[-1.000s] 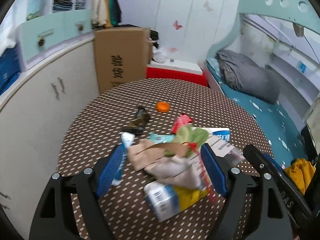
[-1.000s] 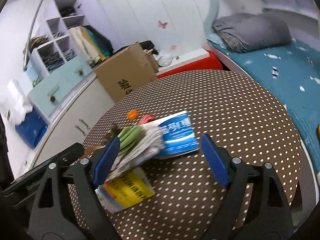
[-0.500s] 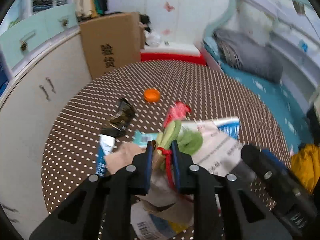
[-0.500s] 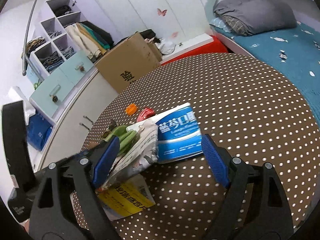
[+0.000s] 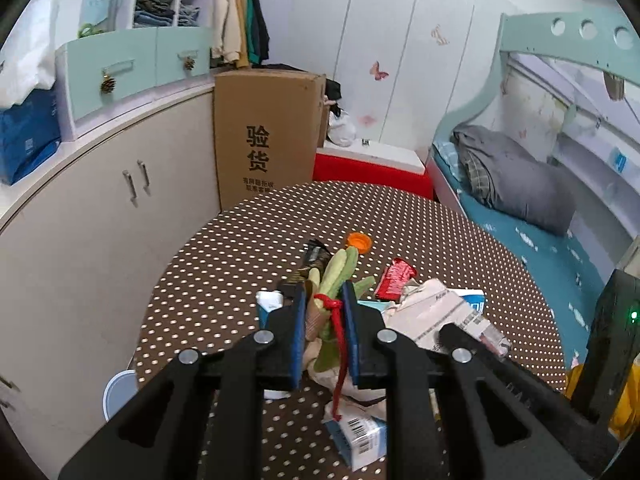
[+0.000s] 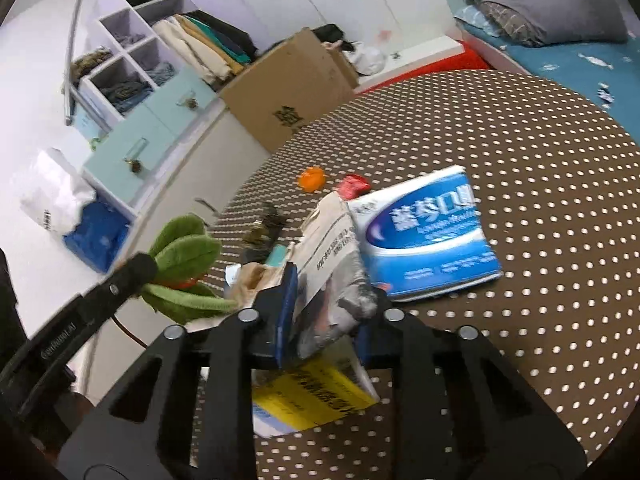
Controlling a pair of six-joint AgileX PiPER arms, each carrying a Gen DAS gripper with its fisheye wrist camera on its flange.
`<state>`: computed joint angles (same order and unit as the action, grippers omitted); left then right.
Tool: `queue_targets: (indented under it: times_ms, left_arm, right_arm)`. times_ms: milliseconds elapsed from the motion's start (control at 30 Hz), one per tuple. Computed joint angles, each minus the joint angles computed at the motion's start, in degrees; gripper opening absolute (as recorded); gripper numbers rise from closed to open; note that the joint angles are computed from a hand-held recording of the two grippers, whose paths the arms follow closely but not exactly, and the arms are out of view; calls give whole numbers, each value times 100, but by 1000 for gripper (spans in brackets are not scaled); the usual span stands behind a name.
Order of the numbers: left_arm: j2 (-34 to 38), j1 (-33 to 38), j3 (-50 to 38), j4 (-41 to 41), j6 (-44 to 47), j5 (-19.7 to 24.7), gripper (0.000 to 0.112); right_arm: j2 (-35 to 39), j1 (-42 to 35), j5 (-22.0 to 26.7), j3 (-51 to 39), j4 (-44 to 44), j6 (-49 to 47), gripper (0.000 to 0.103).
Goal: Collect trash
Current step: 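Carry both items over the wastebasket and open both tools to drop them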
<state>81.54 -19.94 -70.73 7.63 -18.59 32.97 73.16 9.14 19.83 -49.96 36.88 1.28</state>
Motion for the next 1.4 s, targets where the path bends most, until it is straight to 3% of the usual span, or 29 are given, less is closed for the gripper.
queue_targets:
  times_ms: [67,267,467,567,633,800,967,1167,1233,1300,1367,1400]
  left_arm:
    - [-288,261,175,-336,293,-79,16]
    - [-944,941,424,-1274,1144,-83,16]
    - [-1718,2128,805,-2766,2723,97,16]
    - [-2011,3127,1047,-3750,3828,346,16]
    - [-2080,4105,1196,-4578,4821,729,16]
    - [-1748,5965,1378,-5544,6250,1373,16]
    - [-977,7020,1318,-5683,6957,1347,16]
    - [193,7347,897,-5490,6987,1063,16]
    - [614,7221,662,-5153,6569,682,16]
    - [945,7191,436,-5126,6421,640,17]
    - [1288,7145,183,-5081,6275,590,19]
    - [1455,7094,87,-5091,6212,509,29]
  right_arm:
    - [-250,159,-228,36,-258,189,13]
    - [-851,1090,-430,-230,-3595,3218,9]
    - [-594,2754,300,-989,-7033,6326,9]
    - [-105,3652,649,-1426,-8353,7515,9]
    - [244,3956,734,-1740,-8411,7490,9]
    - [1409,4569,753,-2715,-7973,6943,9]
    - [2490,4894,762,-3710,-7320,6185,9]
    - [3710,5036,739,-4848,-6783,5505,9]
    - [4073,5018,783,-5209,-6601,5290,9]
    - [4484,5003,868,-5642,-6459,5106,9]
    - [4891,4960,980,-6102,-6256,4885,9]
    - [5087,4935,1050,-6326,-6137,4759,9]
